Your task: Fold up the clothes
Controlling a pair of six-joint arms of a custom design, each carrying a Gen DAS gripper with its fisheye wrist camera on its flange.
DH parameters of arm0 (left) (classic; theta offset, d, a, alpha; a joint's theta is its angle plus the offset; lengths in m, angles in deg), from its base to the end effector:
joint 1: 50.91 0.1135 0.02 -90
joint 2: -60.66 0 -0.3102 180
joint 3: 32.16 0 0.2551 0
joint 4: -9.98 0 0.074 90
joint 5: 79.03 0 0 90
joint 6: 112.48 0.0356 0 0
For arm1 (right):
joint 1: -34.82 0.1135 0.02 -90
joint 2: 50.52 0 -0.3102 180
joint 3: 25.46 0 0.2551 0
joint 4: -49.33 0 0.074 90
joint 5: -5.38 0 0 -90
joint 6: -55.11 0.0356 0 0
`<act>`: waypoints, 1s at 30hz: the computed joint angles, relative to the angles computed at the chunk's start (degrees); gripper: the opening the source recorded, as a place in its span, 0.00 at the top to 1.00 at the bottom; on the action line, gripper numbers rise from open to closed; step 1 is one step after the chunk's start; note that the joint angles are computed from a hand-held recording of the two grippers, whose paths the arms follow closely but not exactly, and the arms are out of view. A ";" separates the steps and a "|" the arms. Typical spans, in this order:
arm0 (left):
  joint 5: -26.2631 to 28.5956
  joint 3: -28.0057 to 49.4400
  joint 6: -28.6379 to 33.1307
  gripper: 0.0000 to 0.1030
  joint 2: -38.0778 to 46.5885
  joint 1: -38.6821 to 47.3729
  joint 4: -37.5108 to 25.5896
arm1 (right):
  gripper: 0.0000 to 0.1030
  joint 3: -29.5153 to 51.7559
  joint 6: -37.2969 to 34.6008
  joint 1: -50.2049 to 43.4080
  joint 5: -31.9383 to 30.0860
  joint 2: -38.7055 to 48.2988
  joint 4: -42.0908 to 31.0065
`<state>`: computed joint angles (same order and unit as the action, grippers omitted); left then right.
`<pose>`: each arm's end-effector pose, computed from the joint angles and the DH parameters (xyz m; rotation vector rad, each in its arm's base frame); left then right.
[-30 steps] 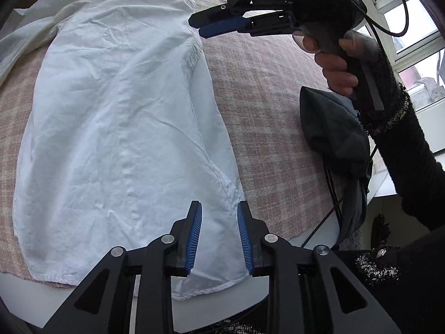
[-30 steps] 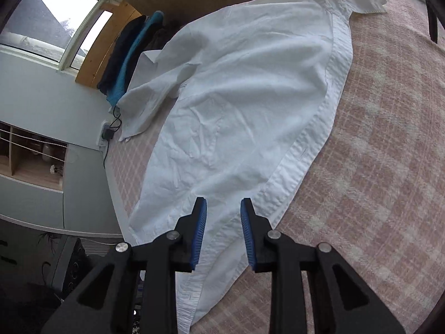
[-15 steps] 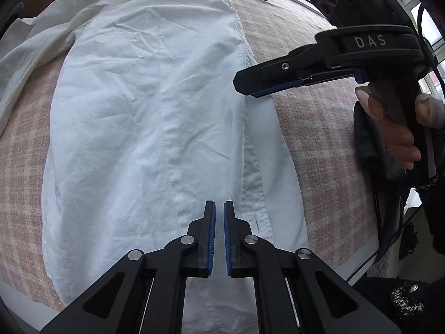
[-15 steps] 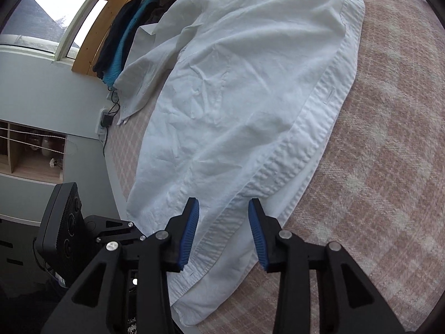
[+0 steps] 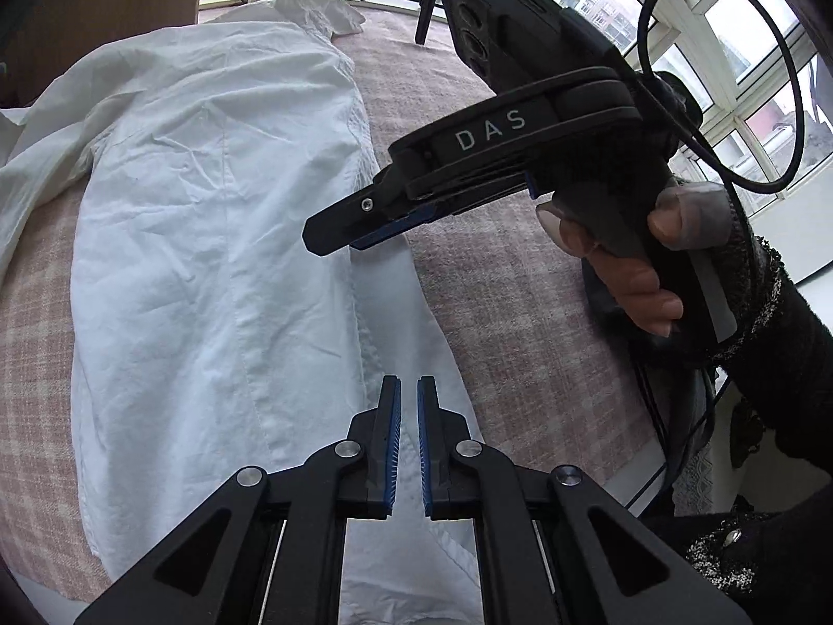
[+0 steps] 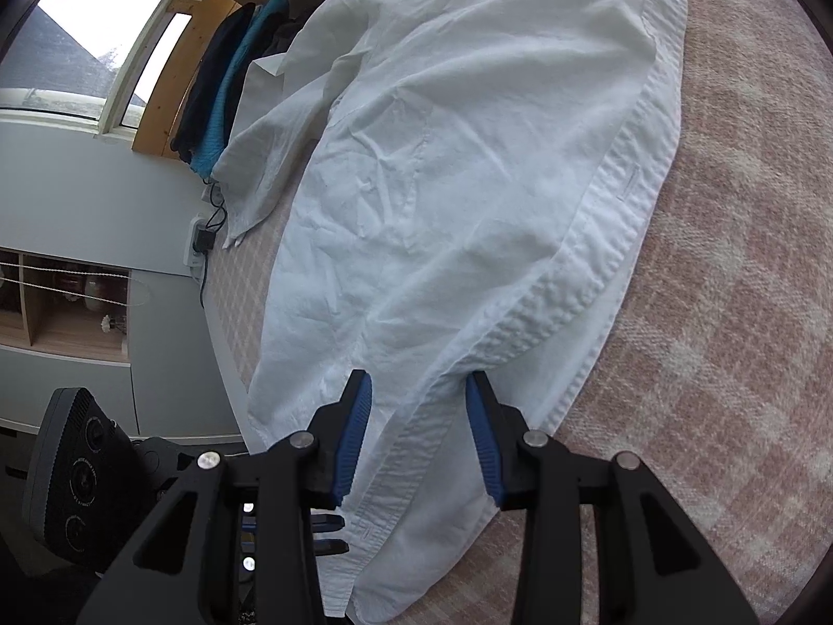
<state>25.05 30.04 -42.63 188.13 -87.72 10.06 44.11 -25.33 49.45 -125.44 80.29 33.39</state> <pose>0.2838 -0.2232 0.0295 0.4836 2.7750 -0.6010 0.3501 0.1154 0.0262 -0.2470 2.8638 1.1125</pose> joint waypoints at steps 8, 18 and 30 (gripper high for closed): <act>-3.21 0.26 1.28 0.95 3.73 3.01 -1.00 | 0.64 -1.43 0.23 -0.12 1.50 -0.01 2.44; -4.15 -1.62 3.19 0.95 2.84 2.57 0.07 | 0.64 -1.52 1.43 -1.05 -0.69 2.41 10.26; -3.89 -2.99 2.55 0.95 1.85 1.74 1.14 | 0.64 -2.09 3.77 -5.13 -3.02 3.39 15.76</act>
<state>21.16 27.05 -40.08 189.98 -85.98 11.20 42.02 -21.56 44.33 -128.46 83.67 49.15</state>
